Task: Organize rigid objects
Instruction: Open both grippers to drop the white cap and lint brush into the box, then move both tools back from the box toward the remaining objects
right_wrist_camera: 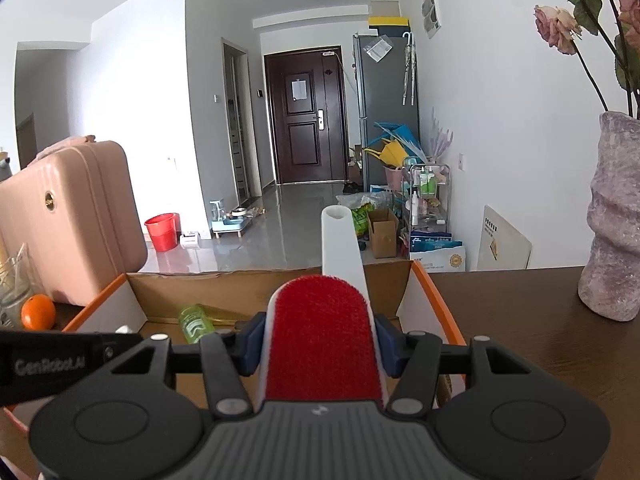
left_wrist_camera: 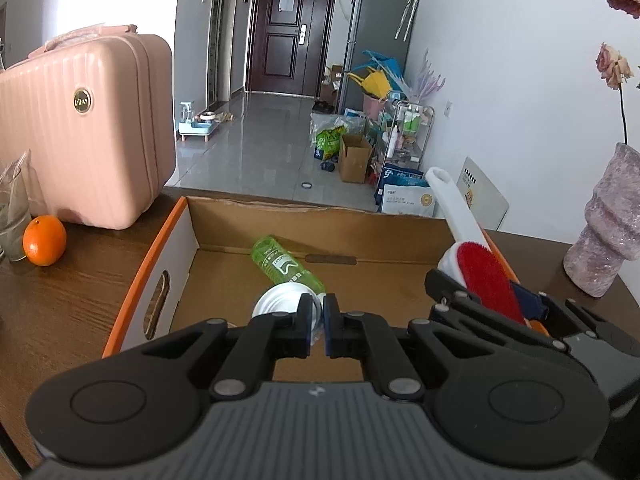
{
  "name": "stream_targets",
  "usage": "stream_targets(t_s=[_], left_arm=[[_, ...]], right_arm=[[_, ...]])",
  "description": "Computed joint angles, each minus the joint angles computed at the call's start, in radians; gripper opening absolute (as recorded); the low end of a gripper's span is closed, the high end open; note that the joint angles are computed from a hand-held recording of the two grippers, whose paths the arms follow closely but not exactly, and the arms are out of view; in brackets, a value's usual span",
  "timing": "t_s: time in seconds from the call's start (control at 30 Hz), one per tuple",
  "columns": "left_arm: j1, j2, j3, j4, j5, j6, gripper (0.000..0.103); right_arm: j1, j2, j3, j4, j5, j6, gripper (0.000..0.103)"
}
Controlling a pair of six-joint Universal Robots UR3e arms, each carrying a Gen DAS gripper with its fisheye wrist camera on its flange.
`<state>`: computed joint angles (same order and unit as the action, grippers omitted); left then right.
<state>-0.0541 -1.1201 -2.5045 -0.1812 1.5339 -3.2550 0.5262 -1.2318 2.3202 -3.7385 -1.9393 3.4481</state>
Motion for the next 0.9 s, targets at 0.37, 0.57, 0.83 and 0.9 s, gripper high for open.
stream_targets(t_s=[0.37, 0.57, 0.83, 0.9], left_arm=[[0.022, 0.046, 0.003, -0.054, 0.036, -0.013, 0.063], [0.03, 0.062, -0.011, -0.037, 0.052, -0.014, 0.084], [0.058, 0.081, -0.058, 0.028, 0.054, 0.016, 0.09], [0.08, 0.105, -0.074, 0.031, 0.041, 0.03, 0.093]], right_arm=[[0.001, -0.045, -0.009, 0.089, -0.022, 0.024, 0.087], [-0.011, -0.067, 0.0, 0.12, -0.02, 0.042, 0.092], [-0.004, -0.076, 0.011, 0.132, -0.054, 0.064, 0.094], [-0.008, -0.086, 0.03, 0.12, -0.057, 0.067, 0.094]])
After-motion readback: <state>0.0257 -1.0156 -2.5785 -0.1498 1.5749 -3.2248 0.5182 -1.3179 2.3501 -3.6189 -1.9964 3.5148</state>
